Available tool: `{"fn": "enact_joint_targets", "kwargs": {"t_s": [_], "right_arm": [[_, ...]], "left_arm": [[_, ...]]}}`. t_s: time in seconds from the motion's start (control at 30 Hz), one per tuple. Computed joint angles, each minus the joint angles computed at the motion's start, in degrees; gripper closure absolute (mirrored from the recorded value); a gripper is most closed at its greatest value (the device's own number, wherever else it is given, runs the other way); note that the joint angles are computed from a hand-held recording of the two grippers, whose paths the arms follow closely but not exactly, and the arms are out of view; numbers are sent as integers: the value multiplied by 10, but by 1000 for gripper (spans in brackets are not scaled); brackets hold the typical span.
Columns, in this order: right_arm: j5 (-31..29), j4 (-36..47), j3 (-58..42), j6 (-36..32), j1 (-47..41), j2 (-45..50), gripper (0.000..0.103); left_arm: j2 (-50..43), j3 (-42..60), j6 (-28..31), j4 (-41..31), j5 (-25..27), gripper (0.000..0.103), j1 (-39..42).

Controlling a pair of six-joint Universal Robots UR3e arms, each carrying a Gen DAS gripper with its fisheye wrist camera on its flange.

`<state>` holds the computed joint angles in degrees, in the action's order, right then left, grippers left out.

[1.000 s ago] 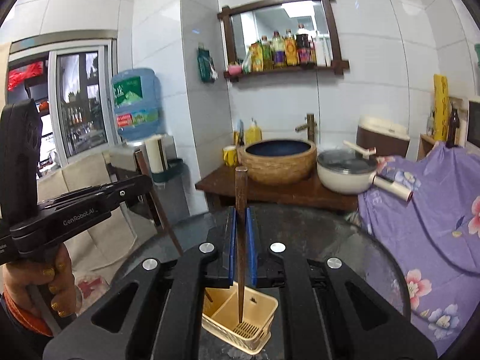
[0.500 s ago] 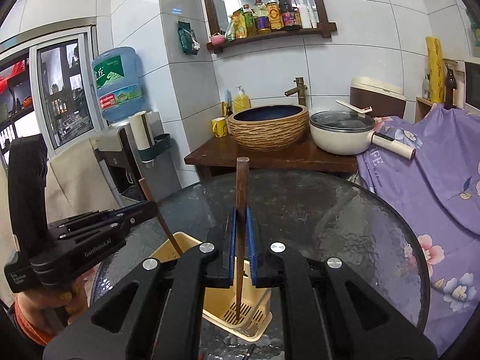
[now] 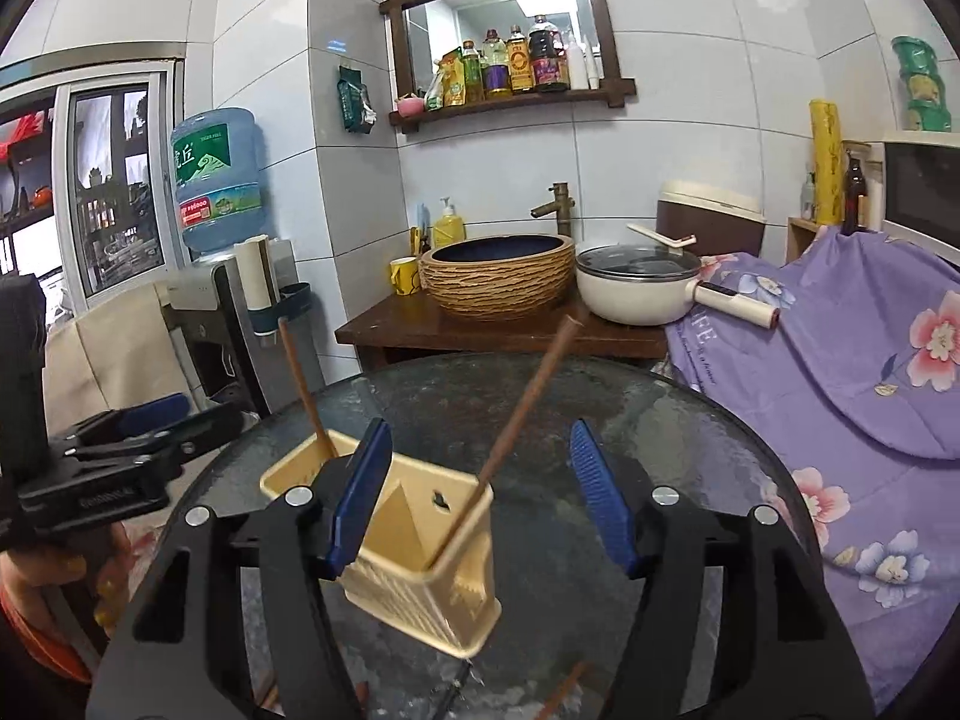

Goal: Organize utensils
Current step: 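Move both tools back down to the remaining chopsticks on the table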

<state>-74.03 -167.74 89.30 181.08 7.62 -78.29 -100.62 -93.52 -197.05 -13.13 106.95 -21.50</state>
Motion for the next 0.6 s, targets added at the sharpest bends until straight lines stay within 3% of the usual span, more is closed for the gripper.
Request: {"fn": "enact_joint_targets", "kwargs": {"t_s": [0.2, 0.27, 0.37, 0.47, 0.6], "right_arm": [[-42, -28, 187, -34, -11, -78, 36], [-59, -13, 225, -44, -8, -82, 36], [-62, 3, 275, -40, -9, -82, 36], [-70, 5, 299, -32, 2, -70, 36], [-108, -5, 296, -23, 29, -47, 40]], "left_arm": [[54, -162, -38, 7, 25, 13, 3], [74, -213, -51, 4, 2, 31, 12], [86, -266, -63, 6, -13, 45, 11], [83, -295, -68, 10, -47, 55, 12], [63, -300, -76, 16, -47, 65, 1]]}}
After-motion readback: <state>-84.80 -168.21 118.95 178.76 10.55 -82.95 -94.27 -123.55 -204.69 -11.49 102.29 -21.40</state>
